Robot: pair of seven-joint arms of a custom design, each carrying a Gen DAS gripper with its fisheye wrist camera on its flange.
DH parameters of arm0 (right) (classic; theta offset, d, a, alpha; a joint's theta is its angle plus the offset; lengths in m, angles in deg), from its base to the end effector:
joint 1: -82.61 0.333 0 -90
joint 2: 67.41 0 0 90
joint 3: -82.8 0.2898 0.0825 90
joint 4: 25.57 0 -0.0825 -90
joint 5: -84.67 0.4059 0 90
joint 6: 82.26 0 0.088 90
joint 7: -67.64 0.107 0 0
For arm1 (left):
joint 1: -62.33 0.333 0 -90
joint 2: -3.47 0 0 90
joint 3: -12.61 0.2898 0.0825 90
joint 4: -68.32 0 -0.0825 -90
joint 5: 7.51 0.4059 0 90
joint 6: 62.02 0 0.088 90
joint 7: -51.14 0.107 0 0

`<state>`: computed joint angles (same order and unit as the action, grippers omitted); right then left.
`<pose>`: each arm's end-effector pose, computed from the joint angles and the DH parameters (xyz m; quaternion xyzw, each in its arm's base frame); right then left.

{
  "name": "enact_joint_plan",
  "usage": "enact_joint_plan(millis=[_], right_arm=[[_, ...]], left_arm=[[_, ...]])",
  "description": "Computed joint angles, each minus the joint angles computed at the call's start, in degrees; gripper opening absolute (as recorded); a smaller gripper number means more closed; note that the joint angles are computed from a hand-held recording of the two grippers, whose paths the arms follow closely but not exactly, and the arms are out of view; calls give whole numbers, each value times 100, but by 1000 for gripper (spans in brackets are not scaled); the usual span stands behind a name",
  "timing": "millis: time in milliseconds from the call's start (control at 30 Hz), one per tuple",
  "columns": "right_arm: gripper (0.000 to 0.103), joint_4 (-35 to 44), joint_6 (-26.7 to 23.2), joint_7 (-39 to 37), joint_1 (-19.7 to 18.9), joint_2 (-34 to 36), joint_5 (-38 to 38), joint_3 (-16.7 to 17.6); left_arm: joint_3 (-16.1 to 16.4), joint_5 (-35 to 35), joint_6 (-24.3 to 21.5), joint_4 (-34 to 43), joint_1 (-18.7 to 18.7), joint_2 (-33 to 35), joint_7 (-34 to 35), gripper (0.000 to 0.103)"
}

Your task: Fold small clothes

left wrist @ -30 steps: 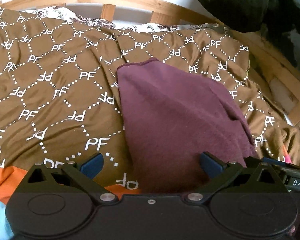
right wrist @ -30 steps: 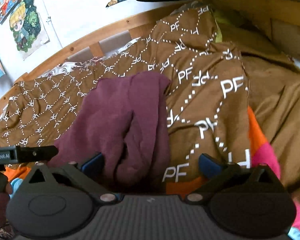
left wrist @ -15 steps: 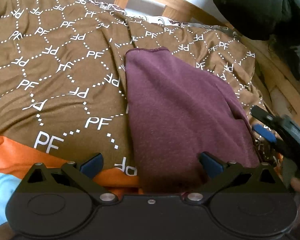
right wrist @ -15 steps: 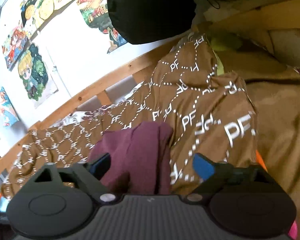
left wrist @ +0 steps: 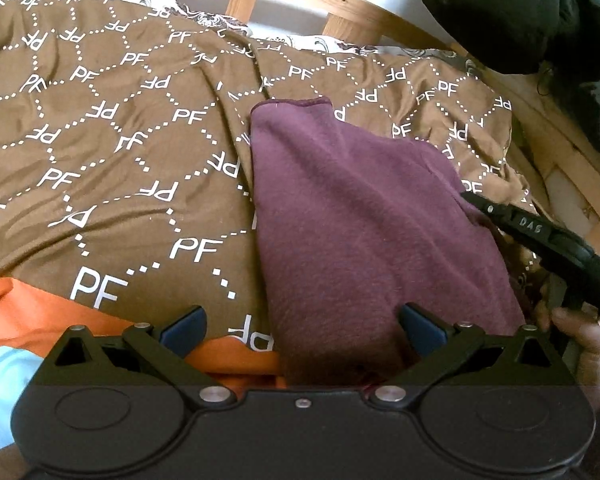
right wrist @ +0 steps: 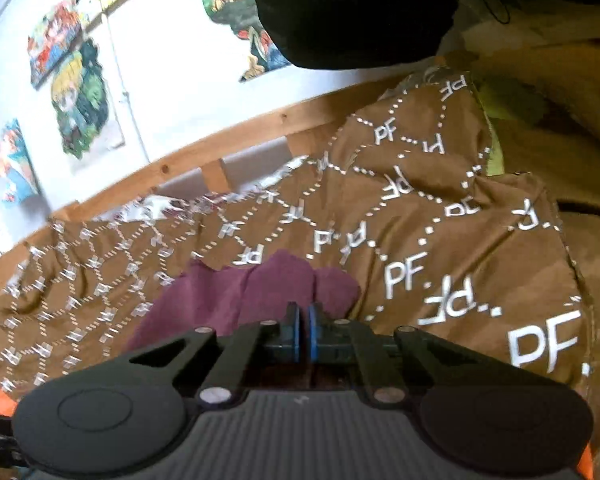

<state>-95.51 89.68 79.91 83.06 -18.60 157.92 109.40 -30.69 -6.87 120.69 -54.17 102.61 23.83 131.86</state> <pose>0.7630 0.1858 0.3199 -0.6658 0.5023 -0.1556 0.5293 0.6276 -0.0137 0.3342 -0.7194 0.5702 -0.3629 0.1601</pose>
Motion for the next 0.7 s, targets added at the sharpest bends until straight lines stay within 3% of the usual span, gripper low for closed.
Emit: enact_joint_plan(millis=[67, 167, 300, 400, 533, 700], right_arm=[[6, -15, -51, 680, 159, -16, -276, -289], [10, -94, -115, 1047, 68, -62, -392, -269], [36, -80, -470, 1571, -59, -31, -414, -253], [36, -5, -644, 1788, -81, 27, -428, -276], [16, -38, -460, 1086, -79, 26, -335, -96], [15, -286, -140, -1082, -305, -129, 521, 512]], left_arm=[[-73, 18, 20, -9, 75, 27, 38, 102], [-304, 85, 74, -32, 327, 138, 46, 102], [-612, 259, 31, 1, 668, 320, 1, 102], [-822, 346, -45, 24, 899, 442, -9, 102], [-1004, 263, -179, -2, 1099, 468, -23, 102], [-1096, 79, -199, -162, 1211, 325, 0, 102]])
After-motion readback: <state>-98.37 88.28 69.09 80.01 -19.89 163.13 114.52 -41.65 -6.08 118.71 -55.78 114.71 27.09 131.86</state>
